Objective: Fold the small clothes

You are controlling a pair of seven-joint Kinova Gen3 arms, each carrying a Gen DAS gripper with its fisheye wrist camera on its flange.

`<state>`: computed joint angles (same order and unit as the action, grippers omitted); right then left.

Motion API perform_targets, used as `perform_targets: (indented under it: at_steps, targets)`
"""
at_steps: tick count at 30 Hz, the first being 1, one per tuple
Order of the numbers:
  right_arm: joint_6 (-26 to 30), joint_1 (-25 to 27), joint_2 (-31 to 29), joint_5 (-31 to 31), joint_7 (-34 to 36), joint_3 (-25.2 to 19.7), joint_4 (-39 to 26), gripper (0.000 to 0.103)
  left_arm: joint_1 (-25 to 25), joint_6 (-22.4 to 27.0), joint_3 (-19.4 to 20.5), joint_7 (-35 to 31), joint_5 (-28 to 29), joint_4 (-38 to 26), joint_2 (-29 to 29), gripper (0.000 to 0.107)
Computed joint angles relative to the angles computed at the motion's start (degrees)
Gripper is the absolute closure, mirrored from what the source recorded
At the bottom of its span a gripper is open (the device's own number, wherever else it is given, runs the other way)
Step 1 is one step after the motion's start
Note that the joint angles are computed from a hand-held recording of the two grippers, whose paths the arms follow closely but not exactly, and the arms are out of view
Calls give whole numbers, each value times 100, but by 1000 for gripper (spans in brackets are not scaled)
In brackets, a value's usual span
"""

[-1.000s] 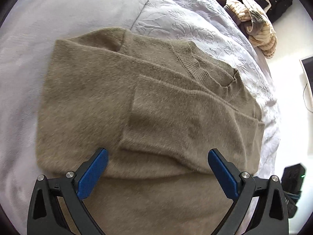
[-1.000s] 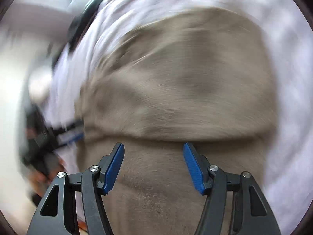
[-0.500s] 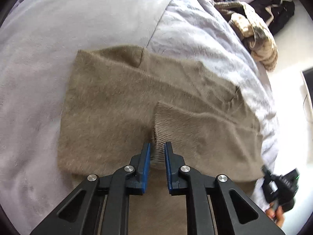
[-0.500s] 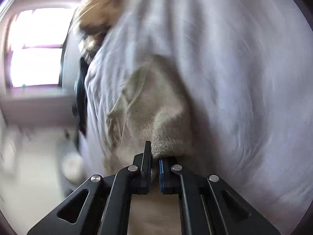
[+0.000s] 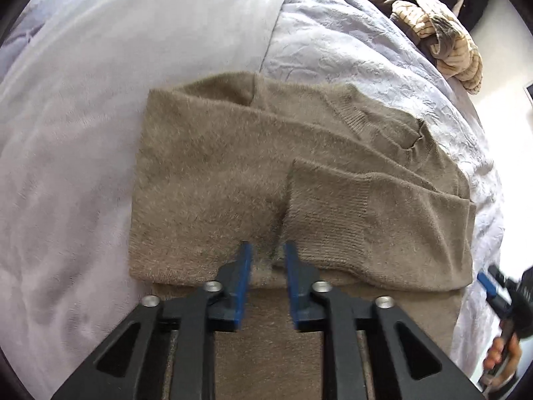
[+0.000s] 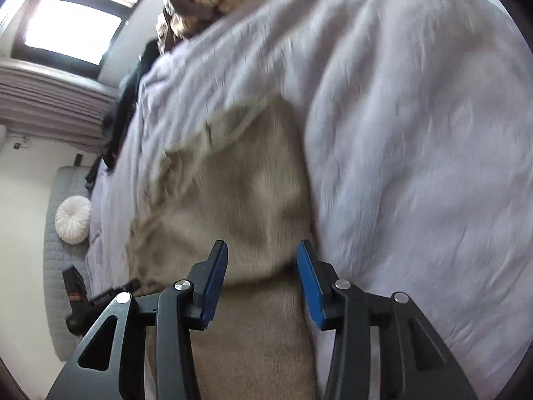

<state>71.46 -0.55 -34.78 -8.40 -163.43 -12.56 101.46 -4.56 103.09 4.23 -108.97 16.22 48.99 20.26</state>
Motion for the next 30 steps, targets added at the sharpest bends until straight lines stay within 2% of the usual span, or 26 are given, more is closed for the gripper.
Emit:
perform_targets:
  at_steps: [2, 5, 7, 8, 9, 10, 12, 15, 18, 20, 22, 24, 27, 30]
  targets:
    - [-155, 45, 67, -85, 240, 348, 101, 56, -22, -219, 14, -35, 100, 98, -158, 44]
    - [-385, 333, 215, -507, 815, 773, 410, 56, -18, -257, 49, -59, 300, 35, -222, 44]
    - [-689, 145, 268, -876, 1063, 1227, 702, 56, 78, -340, 140, -68, 194, 58, -228, 44]
    - [-711, -96, 401, -971, 1092, 1411, 698, 58, 283, -401, 83, -96, 1, 107, -217, 44]
    - [-642, -308, 555, -973, 1209, 1489, 587, 83, 451, -483, 75, -87, -223, 180, -206, 44]
    - [-481, -414, 725, -881, 1351, 1461, 371, 95, 527, -590, 115, -99, -385, 297, -226, 44]
    - [-156, -413, 926, -464, 1817, 1088, -160, 95, 842, -889, 33, -105, -798, 647, -304, 44]
    - [543, 123, 1268, 233, 2208, 360, -700, 95, 931, -1287, 24, -231, -1002, 1128, -478, 44]
    - [991, 131, 1534, 406, 2143, 228, -694, 94, 988, -1547, 55, -538, -1170, 1408, -655, 44]
    - [991, 251, 1474, 399, 1925, 152, -691, 93, 1002, -1443, 53, -609, -1227, 1302, -636, 44]
    - [1265, 290, 1442, 553, 1563, 5, -876, 88, 986, -1291, 23, -602, -1269, 1089, -600, 44]
    - [1653, 303, 1491, 850, 1296, -308, -1249, 88, 857, -1017, -10, -597, -1142, 768, -512, 44]
    - [1769, 140, 1373, 885, 1358, -391, -1483, 88, 665, -837, -11, -646, -858, 498, -492, 44]
    - [1692, -30, 1439, 886, 1350, -602, -1598, 88, 769, -952, 11, -711, -970, 615, -558, 44]
